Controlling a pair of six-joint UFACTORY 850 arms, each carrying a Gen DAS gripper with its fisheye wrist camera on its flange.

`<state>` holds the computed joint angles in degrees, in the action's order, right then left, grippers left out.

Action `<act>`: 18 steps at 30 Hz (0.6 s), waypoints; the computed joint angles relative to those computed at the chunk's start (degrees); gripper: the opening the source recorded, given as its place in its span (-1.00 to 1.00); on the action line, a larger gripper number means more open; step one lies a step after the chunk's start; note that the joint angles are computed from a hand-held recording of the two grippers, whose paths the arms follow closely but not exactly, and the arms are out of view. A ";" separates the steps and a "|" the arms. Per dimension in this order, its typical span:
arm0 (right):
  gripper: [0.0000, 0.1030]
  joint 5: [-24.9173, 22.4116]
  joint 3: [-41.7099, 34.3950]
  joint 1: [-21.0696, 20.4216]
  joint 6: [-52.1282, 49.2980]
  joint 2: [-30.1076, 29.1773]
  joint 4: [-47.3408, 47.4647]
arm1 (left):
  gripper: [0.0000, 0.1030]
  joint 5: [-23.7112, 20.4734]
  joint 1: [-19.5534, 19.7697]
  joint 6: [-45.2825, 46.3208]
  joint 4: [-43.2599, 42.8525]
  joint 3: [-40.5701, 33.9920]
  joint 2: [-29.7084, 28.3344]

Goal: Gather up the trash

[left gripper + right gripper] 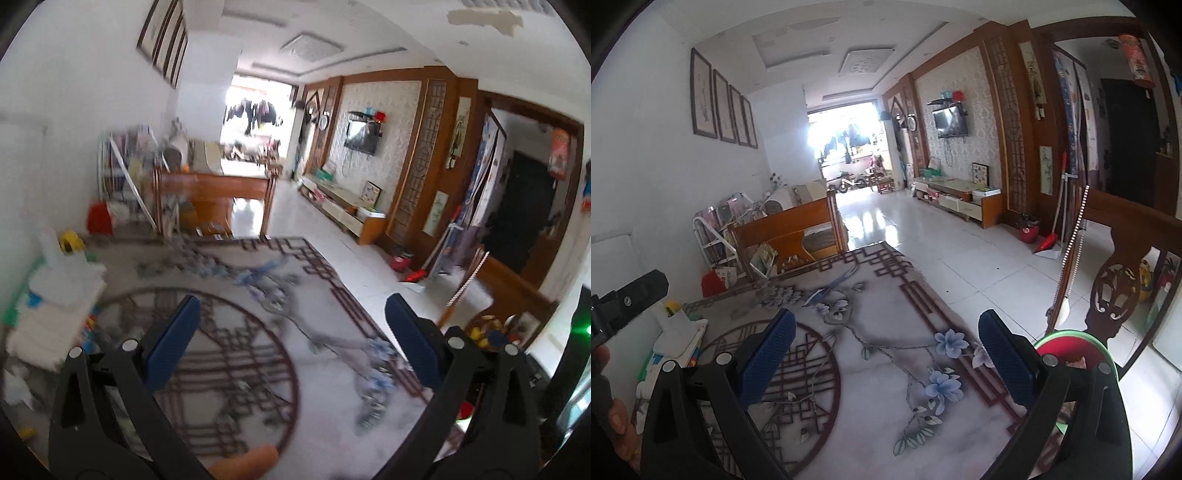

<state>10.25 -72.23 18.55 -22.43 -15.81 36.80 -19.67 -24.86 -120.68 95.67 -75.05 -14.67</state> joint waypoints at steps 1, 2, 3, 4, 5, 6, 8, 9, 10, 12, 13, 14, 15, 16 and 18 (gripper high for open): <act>0.86 0.31 0.30 0.07 -2.58 0.23 2.76 | 0.90 0.57 0.15 1.76 -2.60 -0.27 -0.18; 0.86 0.46 0.47 0.16 -4.69 0.36 5.00 | 0.90 1.05 0.30 3.56 -4.93 -0.46 -0.27; 0.86 0.48 0.40 0.24 -7.90 0.41 8.35 | 0.90 1.66 0.57 5.95 -7.68 -0.63 -0.33; 0.86 0.48 0.57 0.26 -8.72 0.53 9.31 | 0.90 1.80 0.67 7.53 -9.37 -0.68 -0.35; 0.86 0.25 0.63 0.25 -9.38 0.62 10.19 | 0.90 1.77 0.68 8.61 -10.54 -0.65 -0.31; 0.86 -0.02 1.06 0.07 -8.23 0.98 9.19 | 0.90 1.74 0.72 9.82 -11.85 -0.61 -0.26; 0.86 -0.50 1.39 -0.09 -6.48 1.24 8.32 | 0.90 1.59 0.64 10.69 -13.04 -0.30 -0.01; 0.86 -0.47 1.72 -0.14 -6.11 1.43 8.17 | 0.90 1.61 0.65 10.64 -13.23 -0.06 0.17; 0.86 -0.40 1.92 -0.15 -6.46 1.55 8.81 | 0.90 1.44 0.51 10.80 -13.54 0.07 0.31; 0.86 -0.19 2.14 -0.04 -7.46 1.63 10.15 | 0.90 1.37 0.49 12.00 -14.70 -0.02 0.40; 0.86 -0.24 2.23 0.01 -7.68 1.70 10.46 | 0.90 1.27 0.47 12.51 -15.10 0.02 0.42; 0.86 -0.33 2.29 0.06 -7.74 1.76 10.58 | 0.90 1.12 0.43 13.10 -15.55 0.00 0.46; 0.86 -0.32 2.47 0.05 -7.37 1.83 10.22 | 0.90 1.01 0.36 13.31 -15.63 0.08 0.53; 0.86 -0.40 2.54 0.11 -7.43 1.88 10.27 | 0.90 0.96 0.35 13.78 -15.95 0.11 0.57; 0.86 -0.52 2.76 0.15 -7.86 2.06 10.66 | 0.90 0.97 0.41 14.58 -16.55 0.17 0.60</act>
<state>9.73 -69.47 18.71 -30.29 -13.75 47.46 -18.71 -24.45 -106.09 79.12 -74.89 -14.07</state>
